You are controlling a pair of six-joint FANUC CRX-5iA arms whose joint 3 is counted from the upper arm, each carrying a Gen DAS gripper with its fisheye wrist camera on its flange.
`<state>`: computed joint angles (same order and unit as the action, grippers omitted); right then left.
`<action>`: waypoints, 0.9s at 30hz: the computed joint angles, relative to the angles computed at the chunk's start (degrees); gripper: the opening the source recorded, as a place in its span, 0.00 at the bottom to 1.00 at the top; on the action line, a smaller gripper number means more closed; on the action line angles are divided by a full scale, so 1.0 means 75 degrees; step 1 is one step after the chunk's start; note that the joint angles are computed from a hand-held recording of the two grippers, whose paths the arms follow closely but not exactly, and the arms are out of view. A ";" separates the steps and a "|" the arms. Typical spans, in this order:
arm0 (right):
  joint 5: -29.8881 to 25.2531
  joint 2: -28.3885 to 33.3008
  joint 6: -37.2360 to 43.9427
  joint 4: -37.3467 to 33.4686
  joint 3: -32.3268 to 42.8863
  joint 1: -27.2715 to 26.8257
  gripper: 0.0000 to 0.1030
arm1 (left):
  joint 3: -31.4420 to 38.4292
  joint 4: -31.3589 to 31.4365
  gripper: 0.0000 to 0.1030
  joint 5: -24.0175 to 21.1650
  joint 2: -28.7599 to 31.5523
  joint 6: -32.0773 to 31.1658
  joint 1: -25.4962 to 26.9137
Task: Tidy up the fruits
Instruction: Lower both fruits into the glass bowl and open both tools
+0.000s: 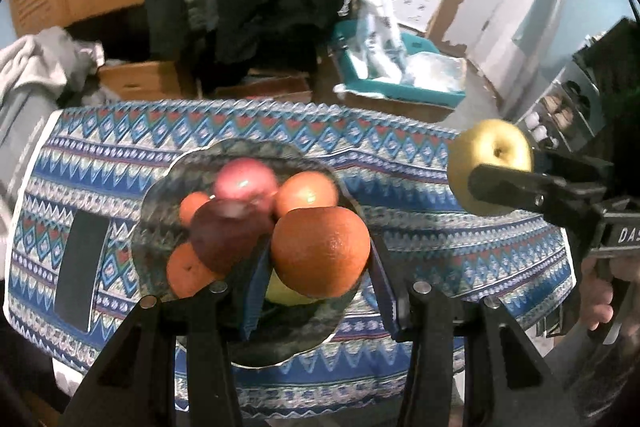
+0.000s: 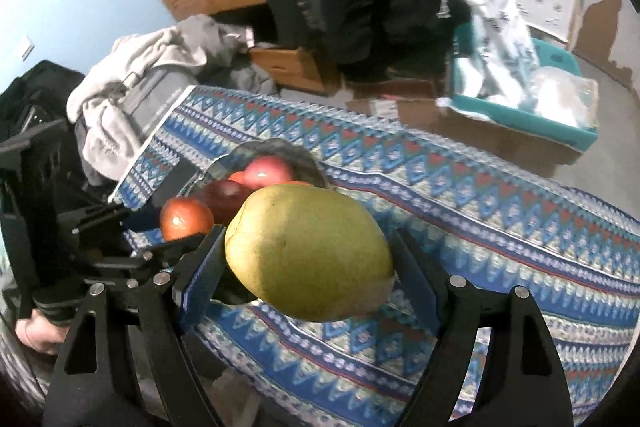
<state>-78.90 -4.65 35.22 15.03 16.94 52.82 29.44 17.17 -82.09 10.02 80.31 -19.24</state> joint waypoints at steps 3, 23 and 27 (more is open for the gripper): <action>0.0114 0.0341 0.0235 -0.0257 0.0295 -0.0140 0.79 | -0.0182 -0.0018 0.47 -0.0037 -0.0036 0.0047 0.0173; 0.0411 0.1613 0.0616 -0.1734 0.1024 -0.0786 0.79 | -0.0976 0.0050 0.47 -0.0398 0.0035 0.0110 0.0632; 0.0465 0.1716 0.0597 -0.1924 0.1049 -0.0857 0.79 | -0.0926 -0.0126 0.47 -0.0350 0.0049 0.0151 0.0624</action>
